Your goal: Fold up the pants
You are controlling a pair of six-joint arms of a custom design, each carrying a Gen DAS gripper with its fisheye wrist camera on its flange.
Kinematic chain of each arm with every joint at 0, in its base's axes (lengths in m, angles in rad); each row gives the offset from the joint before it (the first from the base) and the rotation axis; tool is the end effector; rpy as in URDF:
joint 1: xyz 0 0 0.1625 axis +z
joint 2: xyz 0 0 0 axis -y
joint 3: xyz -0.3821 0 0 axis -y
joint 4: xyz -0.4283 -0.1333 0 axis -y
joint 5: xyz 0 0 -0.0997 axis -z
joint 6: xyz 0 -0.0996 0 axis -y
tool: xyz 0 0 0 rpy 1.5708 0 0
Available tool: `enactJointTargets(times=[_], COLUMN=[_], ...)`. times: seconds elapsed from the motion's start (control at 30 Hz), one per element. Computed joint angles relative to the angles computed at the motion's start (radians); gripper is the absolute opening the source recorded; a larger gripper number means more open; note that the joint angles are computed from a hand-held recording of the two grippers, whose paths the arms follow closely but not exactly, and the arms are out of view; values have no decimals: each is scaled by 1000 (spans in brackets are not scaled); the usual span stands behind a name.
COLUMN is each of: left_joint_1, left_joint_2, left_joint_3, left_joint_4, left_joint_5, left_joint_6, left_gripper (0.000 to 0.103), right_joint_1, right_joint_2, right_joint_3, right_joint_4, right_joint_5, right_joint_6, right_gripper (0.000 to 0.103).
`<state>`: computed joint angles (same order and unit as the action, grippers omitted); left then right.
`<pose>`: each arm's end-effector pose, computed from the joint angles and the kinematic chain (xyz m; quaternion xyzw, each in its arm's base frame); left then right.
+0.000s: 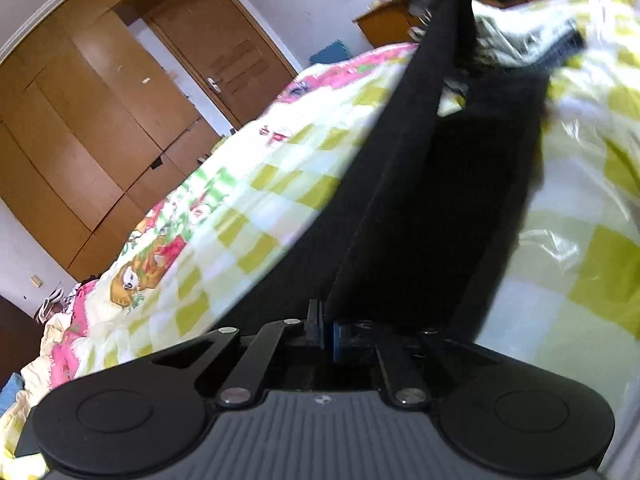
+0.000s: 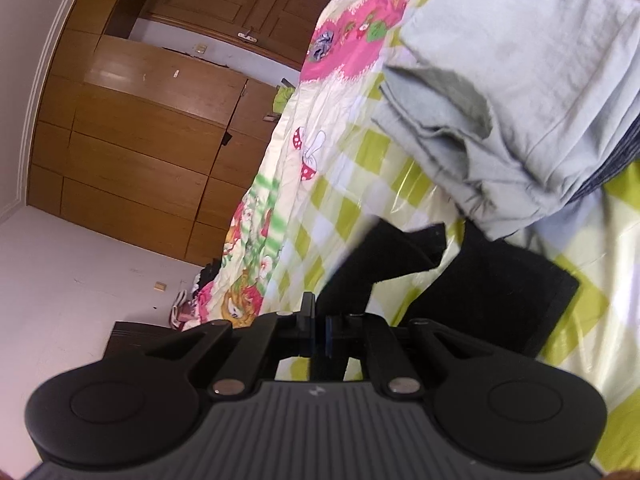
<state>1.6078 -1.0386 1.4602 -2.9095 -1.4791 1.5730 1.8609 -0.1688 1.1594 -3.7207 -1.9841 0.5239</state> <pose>0.1691 -0.7183 0.3353 0.6077 0.6584 -0.2769 0.3472 0.2996 -0.6775 -0.0766 0.2071 0.8002 -0.5602 0.0546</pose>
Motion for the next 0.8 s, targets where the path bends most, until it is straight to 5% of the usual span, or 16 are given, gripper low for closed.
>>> enactJointTargets(times=[0.1, 0.33, 0.57, 0.63, 0.8], left_joint_1=[1, 21, 17, 15, 16], left_joint_2=[-24, -40, -36, -34, -42], left_joint_3=[3, 58, 46, 43, 43], left_joint_4=[45, 78, 92, 90, 76], left_joint_5=[0, 41, 42, 40, 16], left_joint_6=[-2, 120, 129, 128, 94], left_gripper=[22, 20, 21, 21, 22], right_joint_1=[9, -43, -64, -54, -20], right_joint_2=[3, 14, 19, 20, 46], right_joint_3=[17, 84, 81, 50, -51], right_joint_4=[1, 70, -6, 8, -45], right_joint_5=[-73, -119, -68, -61, 48], right_joint_6=[-65, 51, 71, 38, -97], right_gripper=[6, 11, 21, 6, 6])
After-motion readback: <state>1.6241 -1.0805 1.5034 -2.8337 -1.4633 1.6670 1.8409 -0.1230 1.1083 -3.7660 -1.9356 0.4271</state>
